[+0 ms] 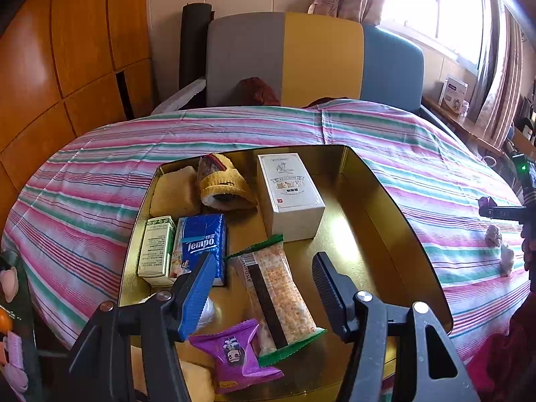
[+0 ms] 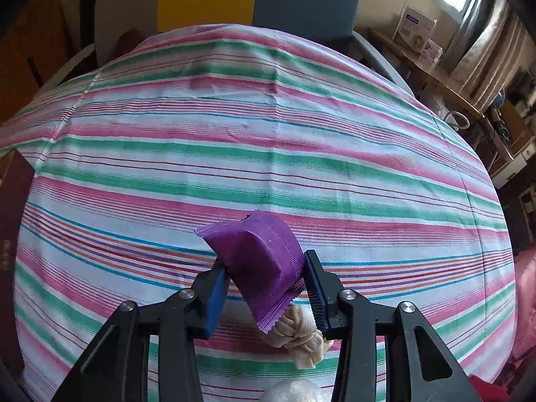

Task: Organize objects
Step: 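Carry the purple pouch into the gold tray and open the right gripper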

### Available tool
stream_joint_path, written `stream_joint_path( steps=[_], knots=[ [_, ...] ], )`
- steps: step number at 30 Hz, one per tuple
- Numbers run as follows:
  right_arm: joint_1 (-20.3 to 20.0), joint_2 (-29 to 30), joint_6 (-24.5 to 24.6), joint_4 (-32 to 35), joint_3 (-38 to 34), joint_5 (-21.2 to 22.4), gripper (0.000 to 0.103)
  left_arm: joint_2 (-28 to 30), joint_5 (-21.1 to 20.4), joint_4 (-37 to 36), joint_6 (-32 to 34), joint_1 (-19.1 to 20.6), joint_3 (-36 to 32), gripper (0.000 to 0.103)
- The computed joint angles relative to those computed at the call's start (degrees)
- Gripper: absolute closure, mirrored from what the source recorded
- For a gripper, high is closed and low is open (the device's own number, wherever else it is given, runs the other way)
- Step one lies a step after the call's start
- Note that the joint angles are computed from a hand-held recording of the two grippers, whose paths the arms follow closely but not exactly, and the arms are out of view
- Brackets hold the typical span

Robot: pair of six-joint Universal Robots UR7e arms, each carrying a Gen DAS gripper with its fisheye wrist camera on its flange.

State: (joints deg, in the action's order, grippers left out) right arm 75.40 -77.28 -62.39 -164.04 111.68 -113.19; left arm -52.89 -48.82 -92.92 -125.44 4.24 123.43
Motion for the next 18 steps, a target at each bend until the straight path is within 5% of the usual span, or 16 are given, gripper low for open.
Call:
stream_joint_path(
  steps=[9, 18],
  knots=[
    [2.9, -9.8, -0.7, 7.2, 10.2, 8.8, 0.059, -1.1, 0.0, 0.4, -1.7, -1.1, 0.9, 0.042],
    [10.5, -20.3, -5.9, 19.8, 22.7, 14.9, 0.059, -5.0, -4.0, 7.0, -9.8, -4.5, 3.1, 0.042]
  ],
)
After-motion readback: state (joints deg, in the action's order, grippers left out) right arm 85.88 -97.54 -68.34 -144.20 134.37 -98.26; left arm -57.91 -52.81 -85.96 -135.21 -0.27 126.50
